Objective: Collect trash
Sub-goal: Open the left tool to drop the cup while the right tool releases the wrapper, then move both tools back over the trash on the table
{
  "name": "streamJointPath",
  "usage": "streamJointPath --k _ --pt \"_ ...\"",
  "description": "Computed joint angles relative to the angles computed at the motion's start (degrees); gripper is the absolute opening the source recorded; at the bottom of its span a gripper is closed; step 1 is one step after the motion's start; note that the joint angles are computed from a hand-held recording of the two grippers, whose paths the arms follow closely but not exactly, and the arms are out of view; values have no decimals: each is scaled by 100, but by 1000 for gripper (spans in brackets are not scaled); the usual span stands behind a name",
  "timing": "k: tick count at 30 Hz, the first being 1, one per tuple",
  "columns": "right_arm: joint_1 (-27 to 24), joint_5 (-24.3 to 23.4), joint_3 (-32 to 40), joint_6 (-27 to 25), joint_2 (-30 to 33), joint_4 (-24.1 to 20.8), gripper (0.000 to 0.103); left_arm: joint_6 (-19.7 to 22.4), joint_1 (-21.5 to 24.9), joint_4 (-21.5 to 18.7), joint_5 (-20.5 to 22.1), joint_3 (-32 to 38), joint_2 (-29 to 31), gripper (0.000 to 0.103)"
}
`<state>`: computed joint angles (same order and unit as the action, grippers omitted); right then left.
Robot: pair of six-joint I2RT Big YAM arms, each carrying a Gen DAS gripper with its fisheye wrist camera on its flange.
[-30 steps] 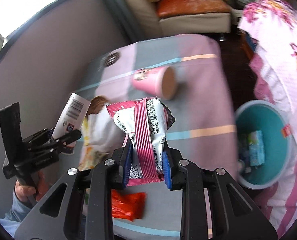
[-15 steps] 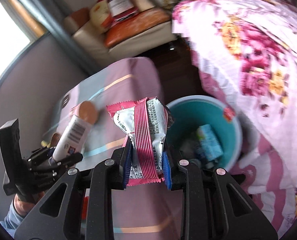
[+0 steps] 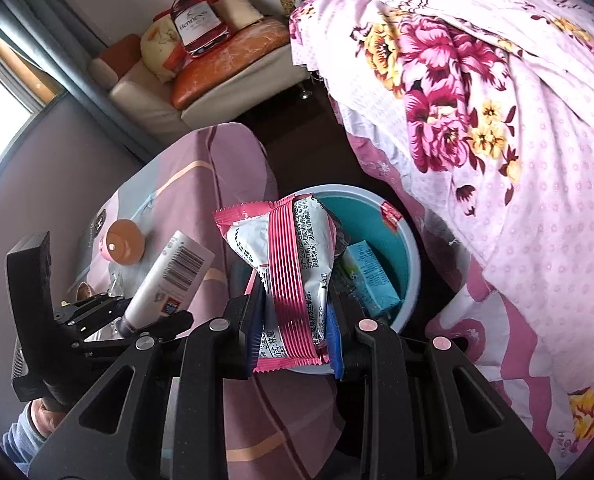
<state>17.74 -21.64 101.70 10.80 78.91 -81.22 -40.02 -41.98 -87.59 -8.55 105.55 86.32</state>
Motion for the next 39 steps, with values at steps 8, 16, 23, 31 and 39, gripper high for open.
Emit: streamJointPath --k 8,16,23,31,39 --pt "-128 -4 -98 -12 50 -27 25 -103 26 121 -53 34 136 78" --pt "-58 48 -72 7 155 -54 25 -218 91 225 99 -281 -68 79" --pt "72 145 0 52 256 -113 25 -381 91 326 -49 -545 -346 89" --pt "222 353 99 123 353 -196 31 -503 143 478 18 -761 -622 90" --pt "335 568 192 199 388 -276 57 -599 163 601 69 -980 -885 90"
